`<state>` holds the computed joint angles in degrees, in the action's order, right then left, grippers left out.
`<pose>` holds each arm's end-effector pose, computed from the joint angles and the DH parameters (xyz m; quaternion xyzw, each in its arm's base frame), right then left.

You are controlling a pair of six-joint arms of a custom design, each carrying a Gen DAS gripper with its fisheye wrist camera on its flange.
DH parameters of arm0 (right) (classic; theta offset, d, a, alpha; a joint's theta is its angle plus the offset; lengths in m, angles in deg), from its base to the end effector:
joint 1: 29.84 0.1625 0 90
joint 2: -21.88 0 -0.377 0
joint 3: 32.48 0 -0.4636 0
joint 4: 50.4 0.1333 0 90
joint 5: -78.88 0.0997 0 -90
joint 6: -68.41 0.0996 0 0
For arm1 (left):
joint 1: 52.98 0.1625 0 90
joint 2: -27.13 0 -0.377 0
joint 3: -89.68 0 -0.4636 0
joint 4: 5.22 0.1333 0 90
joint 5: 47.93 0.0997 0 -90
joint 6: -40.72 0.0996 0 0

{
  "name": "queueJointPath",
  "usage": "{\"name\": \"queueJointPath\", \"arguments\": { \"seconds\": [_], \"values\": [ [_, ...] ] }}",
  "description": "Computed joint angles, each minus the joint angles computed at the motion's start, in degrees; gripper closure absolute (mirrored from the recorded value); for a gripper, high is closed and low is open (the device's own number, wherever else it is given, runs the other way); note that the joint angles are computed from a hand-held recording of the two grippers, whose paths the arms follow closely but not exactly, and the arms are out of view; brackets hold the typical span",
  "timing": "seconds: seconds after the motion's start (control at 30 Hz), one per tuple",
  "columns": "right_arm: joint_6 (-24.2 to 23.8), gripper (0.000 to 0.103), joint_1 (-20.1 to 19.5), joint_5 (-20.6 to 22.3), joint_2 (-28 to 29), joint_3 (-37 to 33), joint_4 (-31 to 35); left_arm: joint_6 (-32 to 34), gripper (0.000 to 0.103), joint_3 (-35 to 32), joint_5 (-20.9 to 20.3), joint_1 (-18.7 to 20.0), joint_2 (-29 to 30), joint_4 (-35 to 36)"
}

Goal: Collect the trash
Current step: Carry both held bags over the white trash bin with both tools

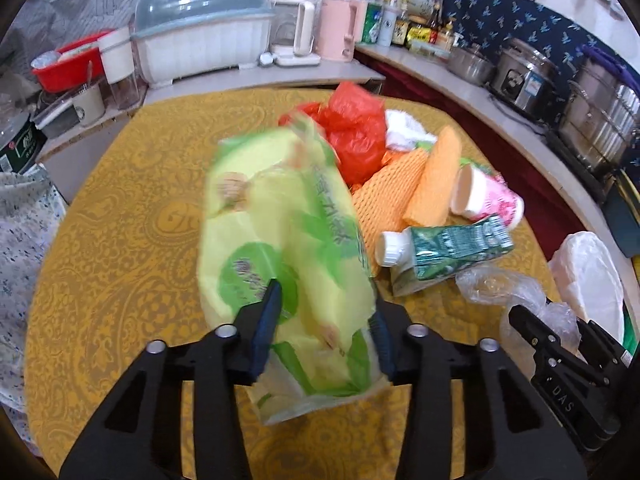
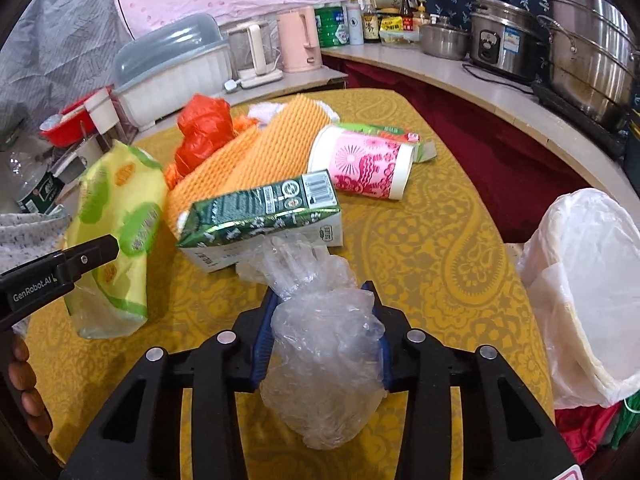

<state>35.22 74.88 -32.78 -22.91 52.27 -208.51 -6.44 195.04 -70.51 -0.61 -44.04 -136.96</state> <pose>0.2851 -0.7052 0.0958 0.3451 -0.8892 0.2065 0.2182 -0.1934 -0.6199 0.2340 -0.1054 0.8241 -0.4138 0.3721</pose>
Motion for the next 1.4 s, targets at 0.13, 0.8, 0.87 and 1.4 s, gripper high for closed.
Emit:
{"name": "queueJointPath", "arguments": {
  "seconds": [0.13, 0.8, 0.87, 1.4],
  "values": [
    [0.05, 0.066, 0.33, 1.20, -2.97, 2.32, -1.92, 0.75, 0.067, 1.70, 1.40, -2.46, -1.52, -1.16],
    [3.12, 0.067, -3.83, -1.12, -12.85, 5.35, -12.92, 30.79, 0.072, -9.85, -5.11, -9.03, 13.44, -24.43],
    [3.79, 0.067, -4.78, -1.95, -13.42, 5.03, -13.56, 33.74, 0.072, -13.20, -7.72, -8.73, 16.58, -25.43],
    [8.17, 0.067, -11.87, -5.66, -16.42, 4.06, -16.25, 40.92, 0.072, -40.93, -26.93, -5.22, 40.35, -16.56]
  ]
}}
